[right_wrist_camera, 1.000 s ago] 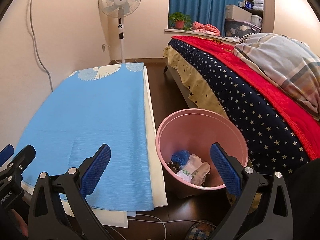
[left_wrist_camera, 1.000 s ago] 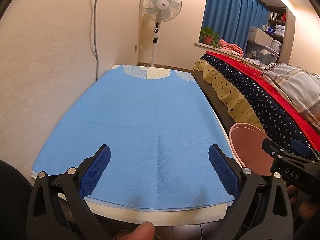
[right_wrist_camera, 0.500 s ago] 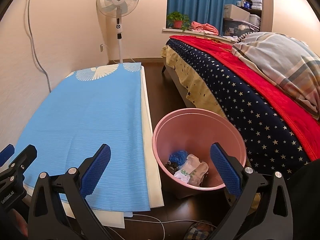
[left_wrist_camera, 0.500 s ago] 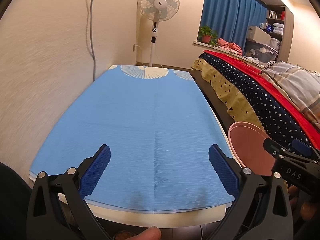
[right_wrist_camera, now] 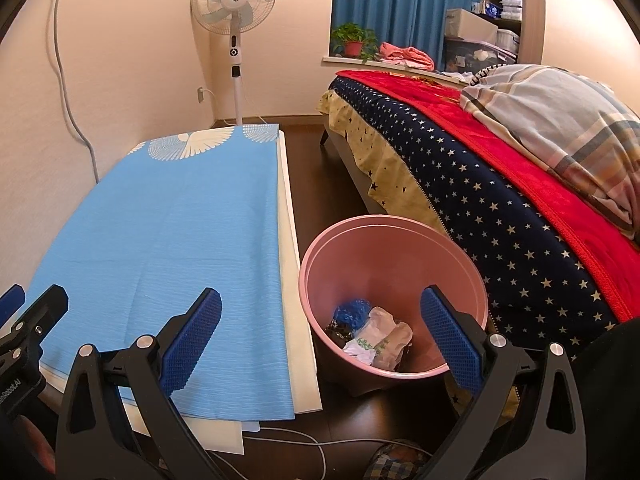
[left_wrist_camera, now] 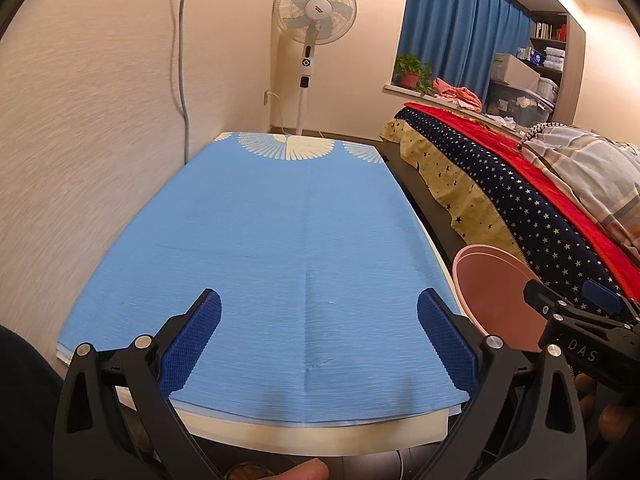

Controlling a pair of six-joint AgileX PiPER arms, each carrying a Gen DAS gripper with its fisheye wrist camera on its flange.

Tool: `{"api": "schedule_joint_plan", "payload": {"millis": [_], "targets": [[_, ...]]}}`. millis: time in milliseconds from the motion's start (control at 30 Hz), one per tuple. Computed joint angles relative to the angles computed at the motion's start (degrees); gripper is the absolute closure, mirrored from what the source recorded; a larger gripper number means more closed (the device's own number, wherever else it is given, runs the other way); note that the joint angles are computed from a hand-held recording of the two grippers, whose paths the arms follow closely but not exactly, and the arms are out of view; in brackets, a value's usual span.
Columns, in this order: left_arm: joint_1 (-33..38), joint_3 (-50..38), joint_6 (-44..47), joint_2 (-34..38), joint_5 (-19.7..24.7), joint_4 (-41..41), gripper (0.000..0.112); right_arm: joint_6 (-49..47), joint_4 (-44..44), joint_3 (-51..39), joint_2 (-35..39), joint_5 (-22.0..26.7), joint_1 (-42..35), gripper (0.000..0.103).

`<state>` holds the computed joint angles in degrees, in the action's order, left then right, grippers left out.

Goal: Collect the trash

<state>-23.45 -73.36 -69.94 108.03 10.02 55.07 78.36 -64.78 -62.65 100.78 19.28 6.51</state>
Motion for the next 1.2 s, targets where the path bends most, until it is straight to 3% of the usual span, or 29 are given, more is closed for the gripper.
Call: {"api": "schedule_joint_plan", "payload": {"millis": [767, 1200], "targets": [[0.5, 0.8, -1.8, -0.5, -1.4, 1.6, 0.017, 0.0, 0.1, -0.2, 0.1, 0.2, 0.1, 0.005], [0.0, -0.3, 4.6, 0.1, 0.3, -5.8, 0.017, -0.1, 0.1, -0.2, 0.1, 0.2, 0.1, 0.005]]}}
